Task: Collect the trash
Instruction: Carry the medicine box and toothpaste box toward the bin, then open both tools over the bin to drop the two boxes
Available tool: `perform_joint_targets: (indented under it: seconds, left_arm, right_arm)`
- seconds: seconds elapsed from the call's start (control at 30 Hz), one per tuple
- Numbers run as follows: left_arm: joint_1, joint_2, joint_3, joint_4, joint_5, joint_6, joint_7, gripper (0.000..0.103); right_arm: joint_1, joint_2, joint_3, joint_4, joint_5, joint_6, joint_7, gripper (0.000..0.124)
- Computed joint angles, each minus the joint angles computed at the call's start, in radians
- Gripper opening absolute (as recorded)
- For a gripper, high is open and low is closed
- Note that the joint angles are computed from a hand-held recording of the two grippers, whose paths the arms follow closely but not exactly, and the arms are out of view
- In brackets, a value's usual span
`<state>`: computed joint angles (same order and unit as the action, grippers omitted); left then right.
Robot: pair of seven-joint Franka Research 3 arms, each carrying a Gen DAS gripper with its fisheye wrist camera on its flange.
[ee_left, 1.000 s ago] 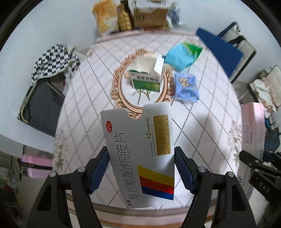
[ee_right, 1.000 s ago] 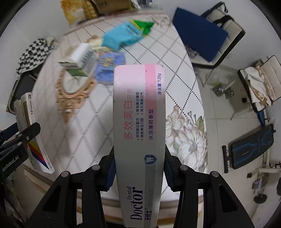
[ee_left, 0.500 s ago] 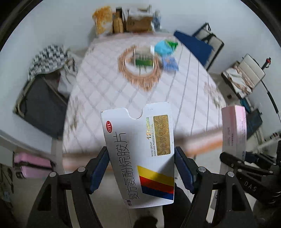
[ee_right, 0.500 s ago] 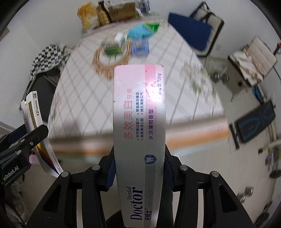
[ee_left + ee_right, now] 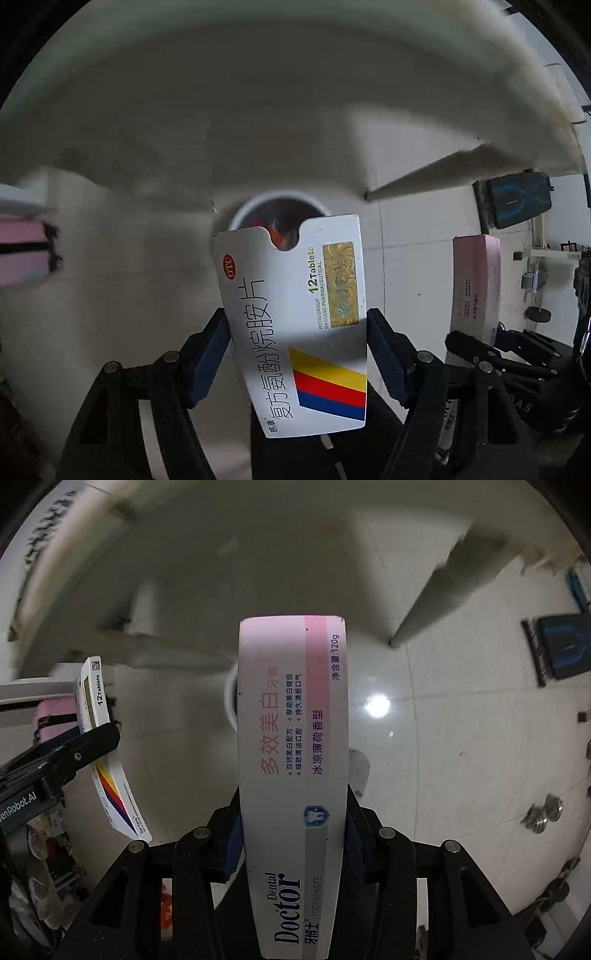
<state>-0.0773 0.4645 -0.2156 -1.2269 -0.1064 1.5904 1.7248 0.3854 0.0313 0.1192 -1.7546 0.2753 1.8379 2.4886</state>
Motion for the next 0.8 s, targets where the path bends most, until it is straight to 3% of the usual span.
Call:
perform_joint_targets:
  seconds: [0.13,0.3,0.37,0.43,0.47,0.53,0.6,0.67,0.8]
  left_arm:
    - [-0.017,0.152,-0.001,0.021,0.001,0.048,-0.035,0.071]
    - [-0.023,0.378,-0.009,0.181,-0.01,0.049,-0.081,0.074]
    - [-0.022,0.422,-0.007,0.206,-0.008,0.075,-0.106,0.091]
    - [-0.028,0.461,-0.001,0.249,0.009,0.074,-0.131,0.097]
    - [-0.034,0.463,0.005,0.244,0.025,0.096,-0.138,0.097]
    - [-0.037,0.429,0.011,0.179,0.052,0.155,-0.145,0.097]
    - [-0.041,0.367,0.021,0.08,0.087,0.242,-0.16,0.097]
    - [-0.047,0.303,0.03,-0.01,0.127,0.317,-0.173,0.097]
    - [-0.053,0.219,0.034,-0.094,0.179,0.368,-0.204,0.097]
  right_arm:
    - [-0.009,0.045,-0.004,-0.202,0.122,0.236,-0.109,0.048]
    - [-0.026,0.214,0.008,-0.257,0.286,0.435,-0.311,0.049]
    - [-0.04,0.289,0.023,-0.243,0.353,0.482,-0.405,0.049]
    - [-0.043,0.367,0.034,-0.215,0.381,0.528,-0.472,0.05]
    - [-0.046,0.393,0.031,-0.191,0.375,0.529,-0.483,0.05]
    - [-0.041,0.428,0.03,-0.179,0.366,0.566,-0.501,0.066]
    - [-0.029,0.445,0.02,-0.159,0.333,0.582,-0.483,0.09]
    - [0.004,0.435,-0.004,-0.164,0.259,0.6,-0.426,0.101]
    - [0.05,0.41,-0.048,-0.146,0.094,0.579,-0.31,0.103]
